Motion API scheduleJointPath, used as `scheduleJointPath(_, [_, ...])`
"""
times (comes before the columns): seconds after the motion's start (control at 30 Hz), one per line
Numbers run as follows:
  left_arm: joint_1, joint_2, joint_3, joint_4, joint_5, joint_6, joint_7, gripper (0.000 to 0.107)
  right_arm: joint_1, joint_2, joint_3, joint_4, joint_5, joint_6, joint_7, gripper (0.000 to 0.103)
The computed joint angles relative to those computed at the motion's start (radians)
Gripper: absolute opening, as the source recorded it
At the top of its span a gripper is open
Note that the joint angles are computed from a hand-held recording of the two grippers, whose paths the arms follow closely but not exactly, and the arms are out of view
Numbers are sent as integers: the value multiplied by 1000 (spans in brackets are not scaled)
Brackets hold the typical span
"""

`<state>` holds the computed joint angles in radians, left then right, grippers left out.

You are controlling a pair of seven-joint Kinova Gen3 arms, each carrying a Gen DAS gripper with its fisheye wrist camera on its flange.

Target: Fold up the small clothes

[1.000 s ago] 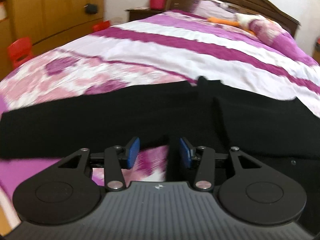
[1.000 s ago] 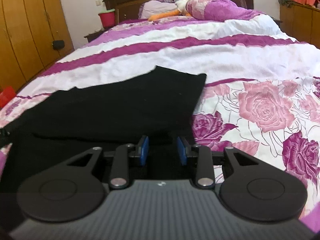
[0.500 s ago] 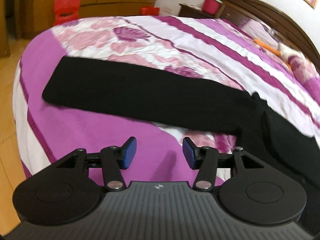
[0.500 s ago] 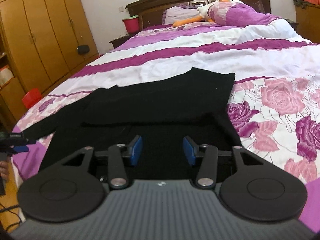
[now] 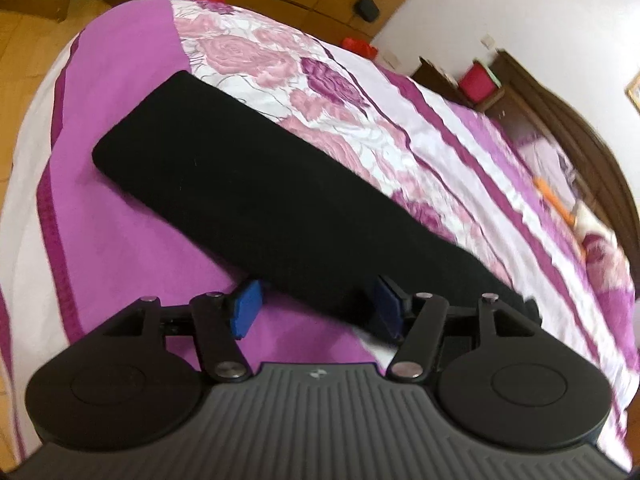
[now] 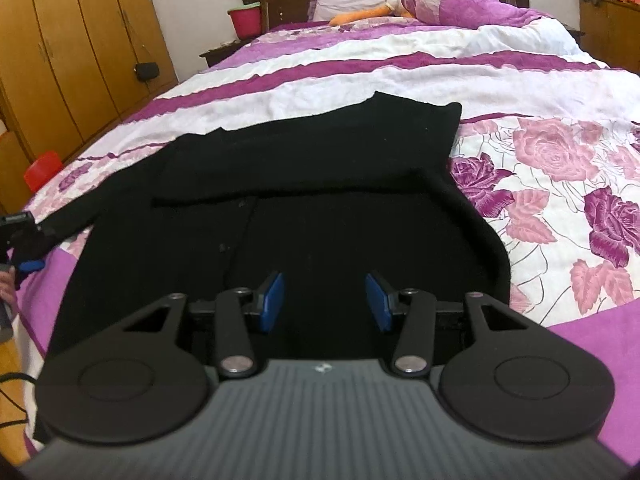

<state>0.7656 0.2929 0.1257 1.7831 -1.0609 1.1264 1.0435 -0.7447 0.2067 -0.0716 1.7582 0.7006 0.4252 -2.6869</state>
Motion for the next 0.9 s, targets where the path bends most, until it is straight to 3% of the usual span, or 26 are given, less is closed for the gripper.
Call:
scheduleJointPath(0.23, [-23,-5,-24,47,-65,-24,152,67,-12,6,2,-3,10,16,-31,48])
scheduleJointPath(0.43, [-42,10,-23,53,-109,4,169,63,-14,10,7,0,15,11,-56,48])
scheduleJointPath(0.5, [-42,17,-18,48,-124,22,124,33,-16,4,13,13,28,-11,-76,48])
scheduleJointPath(0.6, [-38,1,-15,80,-199,-4,114,14,-14,-1,20,27,43,-39,-95,48])
scheduleJointPath(0.67, [-28,-14,-19,97,-255,-20,120,10,-17,-2,24,32,53,-48,-107,48])
scheduleJointPath(0.9, [-35,-17,28,14,-378,-12,-61,9,-30,-11,44,58,115,-86,-175,48])
